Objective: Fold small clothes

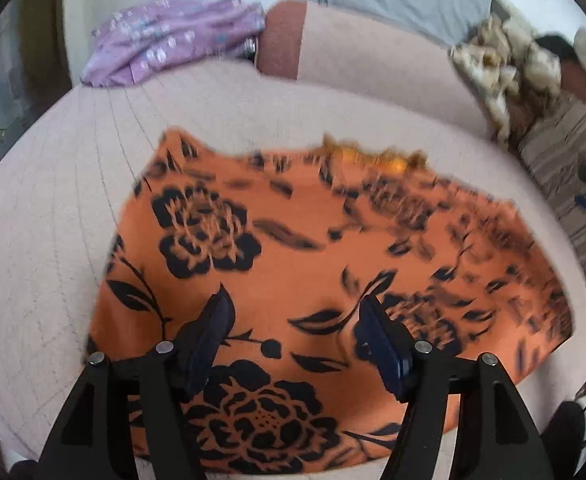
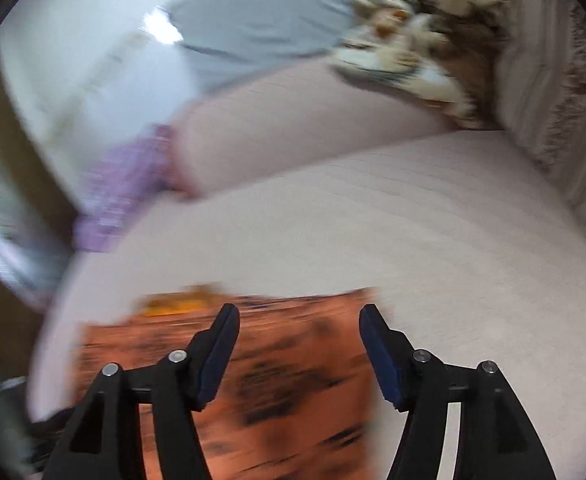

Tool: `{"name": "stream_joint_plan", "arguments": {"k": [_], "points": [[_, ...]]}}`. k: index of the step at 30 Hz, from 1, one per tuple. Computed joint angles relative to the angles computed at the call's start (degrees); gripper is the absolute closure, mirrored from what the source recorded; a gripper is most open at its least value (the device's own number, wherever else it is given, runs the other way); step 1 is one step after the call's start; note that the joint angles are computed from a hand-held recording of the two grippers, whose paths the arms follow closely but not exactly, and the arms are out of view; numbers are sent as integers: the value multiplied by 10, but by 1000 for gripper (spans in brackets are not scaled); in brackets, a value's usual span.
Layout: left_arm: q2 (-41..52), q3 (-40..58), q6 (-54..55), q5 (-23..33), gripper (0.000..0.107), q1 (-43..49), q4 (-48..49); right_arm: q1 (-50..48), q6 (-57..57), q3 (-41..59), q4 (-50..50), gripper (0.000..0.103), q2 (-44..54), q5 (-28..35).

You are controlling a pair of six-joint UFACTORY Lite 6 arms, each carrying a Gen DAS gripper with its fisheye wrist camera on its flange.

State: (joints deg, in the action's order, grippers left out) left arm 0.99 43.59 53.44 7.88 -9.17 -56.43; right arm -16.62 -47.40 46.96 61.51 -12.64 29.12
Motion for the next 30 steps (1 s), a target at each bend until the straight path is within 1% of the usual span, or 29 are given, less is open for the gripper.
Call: {"name": "stream_joint_plan", "arguments": {"k": [1,2,3,4,5,6,7,8,9,10,11,12,13,15,16,17,18,19,20,21,22,23,24,25,26,27,28,29,30], "points": [[-28,-15,38,1,38,0,-36,-4,-40,-22,59,27,-24,45],[-42,-24,58,2,38,0,-48,-12,-79,-54,119,24,-44,105],[-37,-30,55,-9,38,-6,-36,-12,-109,-107,178,23,-66,151],[-9,-23,27,-11,38,-5,0,-16,-137,-148,220,23,-63,174],[33,-16,-24,-11,38,-2,60,-19,-166,-194,245,23,-37,172],[51,-14,-66,-25,36,-5,114,-13,-203,-217,267,26,11,147],[44,-22,-84,-43,36,-13,144,-23,-236,-238,289,37,45,122],[22,-37,-78,-48,36,-15,150,-48,-256,-261,311,54,54,121],[0,-44,-62,-34,36,-8,133,-78,-252,-267,310,47,40,143],[-41,-53,-33,-3,36,7,91,-102,-225,-277,284,39,2,167],[-74,-60,20,29,36,25,34,-119,-198,-283,260,26,-43,182],[-91,-69,60,45,36,37,2,-139,-192,-287,244,25,-92,216],[-96,-77,76,45,35,42,-7,-153,-184,-286,234,25,-118,233],[-53,-81,45,31,35,49,35,-179,-193,-296,222,22,-110,285],[-35,-94,46,3,35,44,40,-175,-217,-304,227,22,-76,281],[-40,-97,61,-3,33,38,38,-182,-265,-320,218,27,-29,254],[-70,-116,53,-17,34,30,57,-213,-294,-341,211,49,-5,250],[-85,-121,32,-11,34,29,73,-259,-299,-350,200,54,-4,266],[-109,-124,33,8,34,37,65,-290,-281,-363,185,48,-28,278],[-141,-130,57,28,34,46,33,-310,-238,-365,155,29,-75,299],[-149,-131,103,36,34,56,-10,-311,-211,-372,137,24,-135,306],[-159,-135,126,40,34,59,-37,-304,-188,-371,116,24,-195,323],[-156,-135,151,40,33,59,-64,-295,-172,-373,112,24,-231,345],[-135,-132,153,37,33,56,-68,-280,-163,-372,121,23,-243,360],[-98,-125,136,32,32,52,-47,-259,-163,-374,130,21,-243,352],[-74,-133,108,3,31,42,-33,-240,-171,-377,115,21,-219,319],[-74,-136,83,-9,31,29,-6,-226,-184,-386,105,22,-171,272],[-98,-144,48,-13,31,22,45,-234,-196,-404,118,27,-147,248],[-115,-146,-2,-4,31,21,96,-245,-185,-403,122,27,-148,249]]}}
